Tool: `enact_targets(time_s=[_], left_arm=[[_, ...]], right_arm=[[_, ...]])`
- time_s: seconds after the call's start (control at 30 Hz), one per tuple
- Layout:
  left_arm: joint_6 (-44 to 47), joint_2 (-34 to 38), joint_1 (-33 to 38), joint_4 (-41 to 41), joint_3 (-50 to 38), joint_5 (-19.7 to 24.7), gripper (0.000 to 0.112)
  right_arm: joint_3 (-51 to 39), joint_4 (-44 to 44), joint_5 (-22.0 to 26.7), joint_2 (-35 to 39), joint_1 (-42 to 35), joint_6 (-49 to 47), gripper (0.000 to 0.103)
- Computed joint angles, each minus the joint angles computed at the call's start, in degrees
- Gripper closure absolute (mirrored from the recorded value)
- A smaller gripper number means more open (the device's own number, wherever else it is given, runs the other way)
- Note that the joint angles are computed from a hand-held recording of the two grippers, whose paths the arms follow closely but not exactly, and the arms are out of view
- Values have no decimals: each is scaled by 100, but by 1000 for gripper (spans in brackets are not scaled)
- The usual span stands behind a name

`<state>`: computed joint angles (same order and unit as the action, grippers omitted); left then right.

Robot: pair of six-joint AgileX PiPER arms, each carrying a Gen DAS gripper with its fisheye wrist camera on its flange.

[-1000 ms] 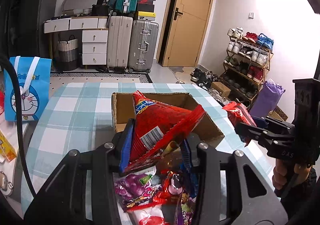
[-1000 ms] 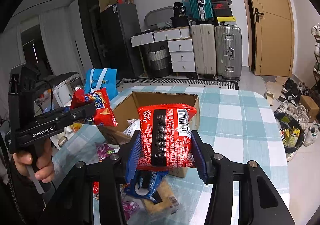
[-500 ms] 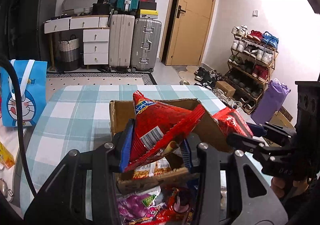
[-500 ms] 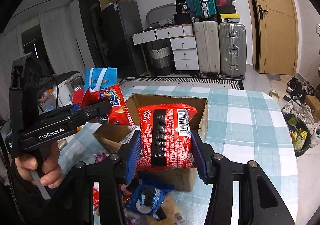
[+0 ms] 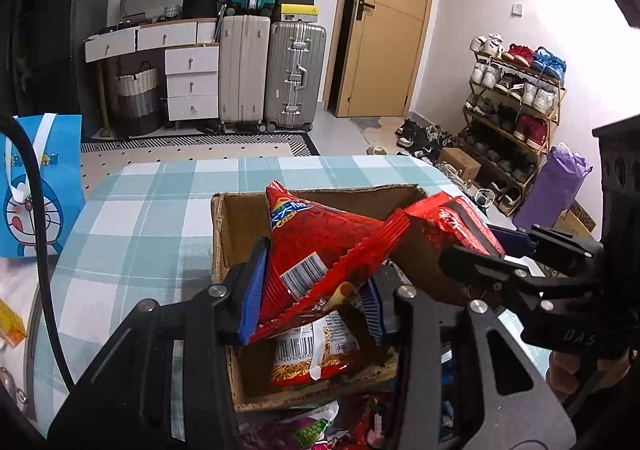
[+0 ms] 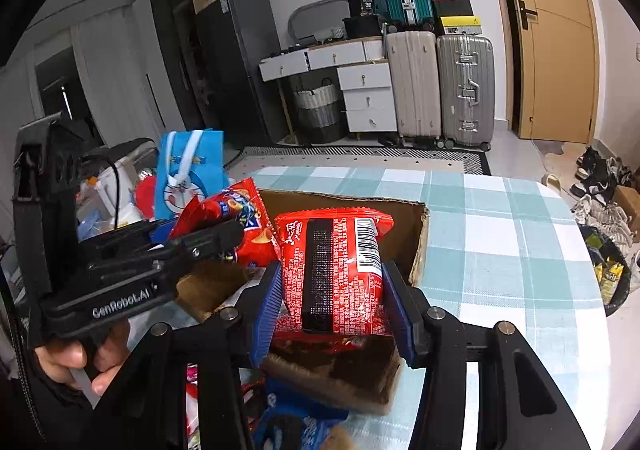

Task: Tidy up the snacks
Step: 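Open both tools over the box to drop the red packs inside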

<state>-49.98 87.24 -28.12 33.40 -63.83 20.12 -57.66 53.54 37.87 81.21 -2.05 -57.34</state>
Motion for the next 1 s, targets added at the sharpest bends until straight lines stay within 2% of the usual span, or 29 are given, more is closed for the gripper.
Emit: enact_targets(time_s=[0.17,0.5,0.67,0.83,0.93,1.0], left_arm=[[-45,341,16,107,-179,-17,73],[833,956,256,-744,-572,-166,73],[1043,1140,335,-904,-643,-234,73],[993,1214,267,-836,-771,-71,73],[1326,1229,300,-1192,-833,-38,67],[1339,1159,276,-1177,-783,-27,61]], right_arm=[[-203,-163,-161,312,177,119,54],[-568,-826,-479,721,527,543,54],[-599,-659,-446,818,442,389,54],[-595,-528,-465,872,412,305,54],[-600,-360,-377,873,354,149,52],[-510,-533,-531,734,400,241,51]])
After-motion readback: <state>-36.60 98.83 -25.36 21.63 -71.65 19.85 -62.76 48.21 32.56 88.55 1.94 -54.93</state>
